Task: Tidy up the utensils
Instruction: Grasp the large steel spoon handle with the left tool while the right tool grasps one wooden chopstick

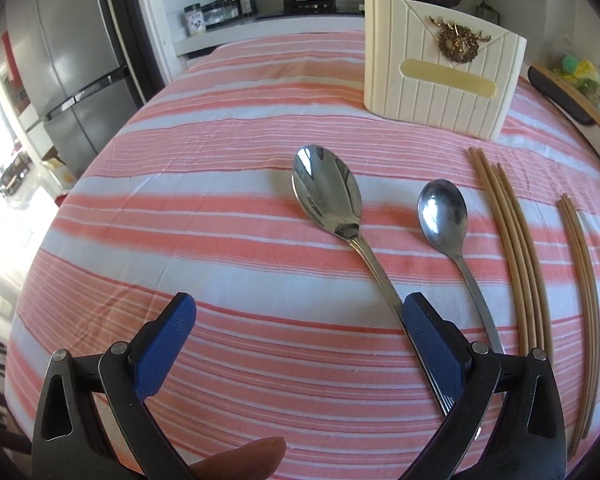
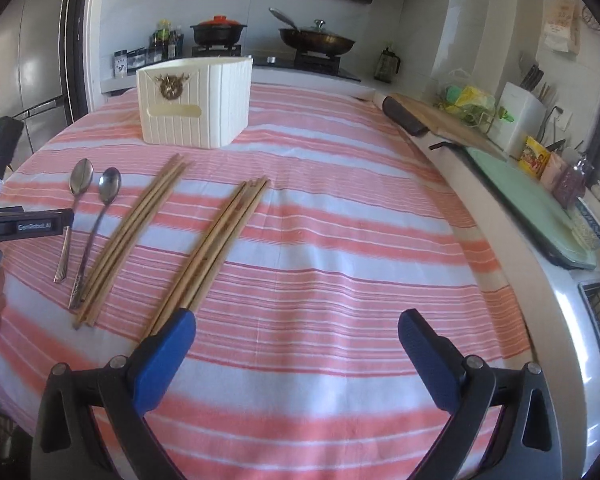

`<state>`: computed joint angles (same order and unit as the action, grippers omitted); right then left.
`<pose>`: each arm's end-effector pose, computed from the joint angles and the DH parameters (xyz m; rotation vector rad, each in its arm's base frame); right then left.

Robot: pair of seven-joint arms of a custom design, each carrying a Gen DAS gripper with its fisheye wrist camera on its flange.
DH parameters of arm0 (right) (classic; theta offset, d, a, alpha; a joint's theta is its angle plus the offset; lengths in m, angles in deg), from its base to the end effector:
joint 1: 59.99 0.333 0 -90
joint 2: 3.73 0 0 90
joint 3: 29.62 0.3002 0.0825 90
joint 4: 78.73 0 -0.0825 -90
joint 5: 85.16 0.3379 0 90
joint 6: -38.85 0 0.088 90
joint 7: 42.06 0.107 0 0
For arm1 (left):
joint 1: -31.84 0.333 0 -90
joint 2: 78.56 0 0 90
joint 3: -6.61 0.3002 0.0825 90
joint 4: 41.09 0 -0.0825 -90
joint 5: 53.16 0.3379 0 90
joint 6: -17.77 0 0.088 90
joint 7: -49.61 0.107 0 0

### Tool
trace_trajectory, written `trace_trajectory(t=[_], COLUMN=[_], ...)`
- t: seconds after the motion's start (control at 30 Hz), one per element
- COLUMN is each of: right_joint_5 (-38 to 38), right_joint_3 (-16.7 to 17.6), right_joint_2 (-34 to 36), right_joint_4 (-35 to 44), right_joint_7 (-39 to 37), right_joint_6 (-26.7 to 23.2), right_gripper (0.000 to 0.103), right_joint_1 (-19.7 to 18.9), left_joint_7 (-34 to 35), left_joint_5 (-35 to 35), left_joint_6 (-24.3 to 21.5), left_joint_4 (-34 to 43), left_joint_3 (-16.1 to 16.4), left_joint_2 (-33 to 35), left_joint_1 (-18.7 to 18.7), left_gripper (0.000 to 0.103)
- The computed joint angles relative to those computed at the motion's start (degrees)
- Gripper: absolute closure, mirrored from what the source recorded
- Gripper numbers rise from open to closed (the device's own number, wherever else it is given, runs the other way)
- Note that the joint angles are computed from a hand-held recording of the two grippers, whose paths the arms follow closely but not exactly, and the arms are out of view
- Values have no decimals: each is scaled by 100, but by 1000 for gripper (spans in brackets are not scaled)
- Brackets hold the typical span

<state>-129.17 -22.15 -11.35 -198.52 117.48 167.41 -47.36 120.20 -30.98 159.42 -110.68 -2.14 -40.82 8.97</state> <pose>0.4792 0.1568 0.5198 -1.4409 2.3039 -0.9640 0.6375 -0.3524 0.4627 -1.4754 2.1820 -0.6620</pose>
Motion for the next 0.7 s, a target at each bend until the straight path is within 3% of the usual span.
trace_trajectory(t=[0.1, 0.23, 0.37, 0.5, 0.7], right_joint_5=[135, 273, 305, 225, 527], right_joint_3=[-111, -177, -285, -346, -418], right_joint_2=[293, 735, 724, 652, 704], right_joint_4=[190, 644, 581, 421, 612], right_joint_7=[-63, -453, -382, -365, -981], right_joint_6=[251, -226, -279, -13, -242], right_gripper=[0, 0, 0, 0, 0], right_joint_1=[-34, 115, 230, 206, 144], left_joint_7=[3, -60, 19, 90, 448], left_joint_5=[-73, -63, -198, -202, -184], left_joint_6=[36, 38, -225, -453, -303], left_joint_4=[-15, 38, 414, 762, 323], left_joint_3=[-36, -8, -73, -17, 26], left_joint_2=[0, 34, 253, 459, 178], left_joint_1=[36, 2, -13, -99, 116], left_gripper=[0, 0, 0, 0, 0])
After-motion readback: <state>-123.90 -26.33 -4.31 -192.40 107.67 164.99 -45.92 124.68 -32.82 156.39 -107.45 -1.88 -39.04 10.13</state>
